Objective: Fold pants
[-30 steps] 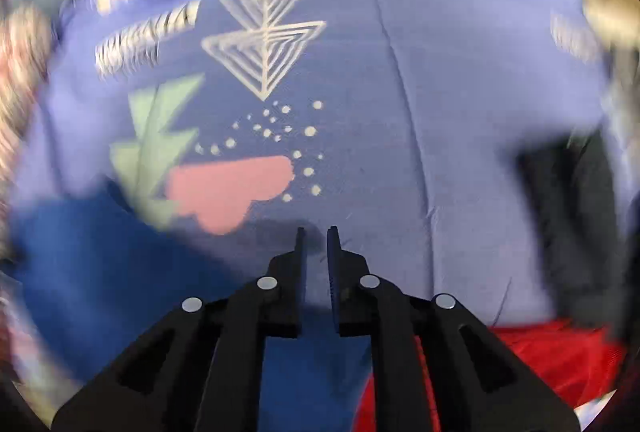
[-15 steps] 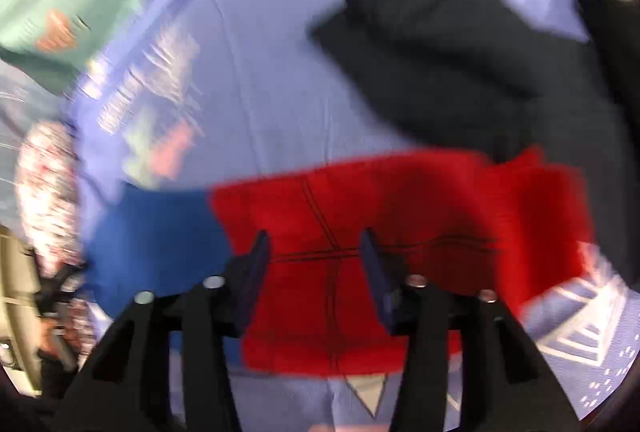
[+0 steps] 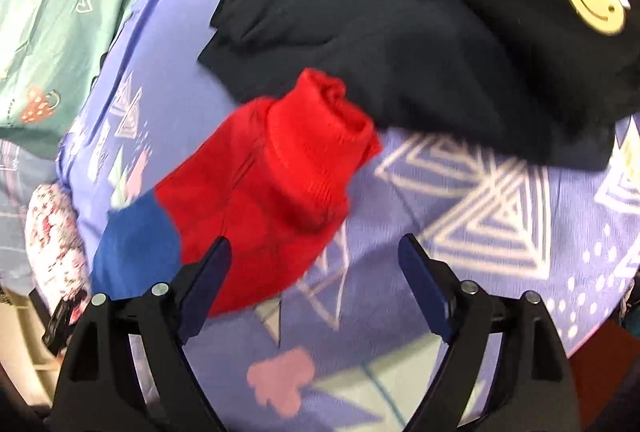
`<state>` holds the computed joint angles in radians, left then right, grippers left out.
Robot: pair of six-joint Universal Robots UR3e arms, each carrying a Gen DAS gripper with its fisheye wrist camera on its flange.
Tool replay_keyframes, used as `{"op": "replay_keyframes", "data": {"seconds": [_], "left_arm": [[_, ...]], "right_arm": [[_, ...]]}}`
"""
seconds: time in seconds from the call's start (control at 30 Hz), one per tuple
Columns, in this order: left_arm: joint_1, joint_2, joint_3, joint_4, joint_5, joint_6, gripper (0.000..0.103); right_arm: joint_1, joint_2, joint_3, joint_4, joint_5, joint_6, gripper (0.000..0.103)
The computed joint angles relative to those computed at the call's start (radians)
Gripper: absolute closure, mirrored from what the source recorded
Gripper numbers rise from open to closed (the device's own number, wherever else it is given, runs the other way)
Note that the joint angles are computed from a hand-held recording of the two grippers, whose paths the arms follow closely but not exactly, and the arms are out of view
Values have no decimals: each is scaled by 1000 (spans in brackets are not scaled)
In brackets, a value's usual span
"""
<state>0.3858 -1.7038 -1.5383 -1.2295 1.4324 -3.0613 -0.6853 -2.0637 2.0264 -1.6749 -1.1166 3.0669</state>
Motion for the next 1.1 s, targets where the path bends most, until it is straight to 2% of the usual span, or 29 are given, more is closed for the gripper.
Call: {"op": "replay_keyframes", "data": {"seconds": [0.13,0.27,0.37,0.4,0.47,0.5,0.53,0.7,0.8,0.93,1.1], "left_arm": [[-22,9,-52,36,37,-9,6],[-24,22,-75,40,56,5,6],[-41,-10,-70,48,84,-2,6],[-52,-26,-63,49,105,-5,6],[-71,-48,-45,48,130,-15,6],[-82,-58,-35,49,143,-22,6],[-94,-73,-25,54,153,-31,6],[-118,-118,20,35,185,-50,6],[-108,-124,61,-6,155,-54,6],[-49,-98,69,-48,85,-47,6],[-18,-57,52,-55,63,-16,6]], "right_arm": [[60,74,30,-172,-25,100,17],[49,90,40,-227,-25,102,17],[131,155,43,-343,-49,156,18],[161,185,30,-368,-58,174,26],[230,234,-8,-401,-133,221,30],[234,240,-11,-407,-139,227,44],[195,236,-6,-372,-86,211,71],[75,157,20,-255,73,199,76],[37,104,-12,-176,192,199,77],[153,155,-151,-186,223,230,77],[319,272,-280,-259,214,308,77]]}}
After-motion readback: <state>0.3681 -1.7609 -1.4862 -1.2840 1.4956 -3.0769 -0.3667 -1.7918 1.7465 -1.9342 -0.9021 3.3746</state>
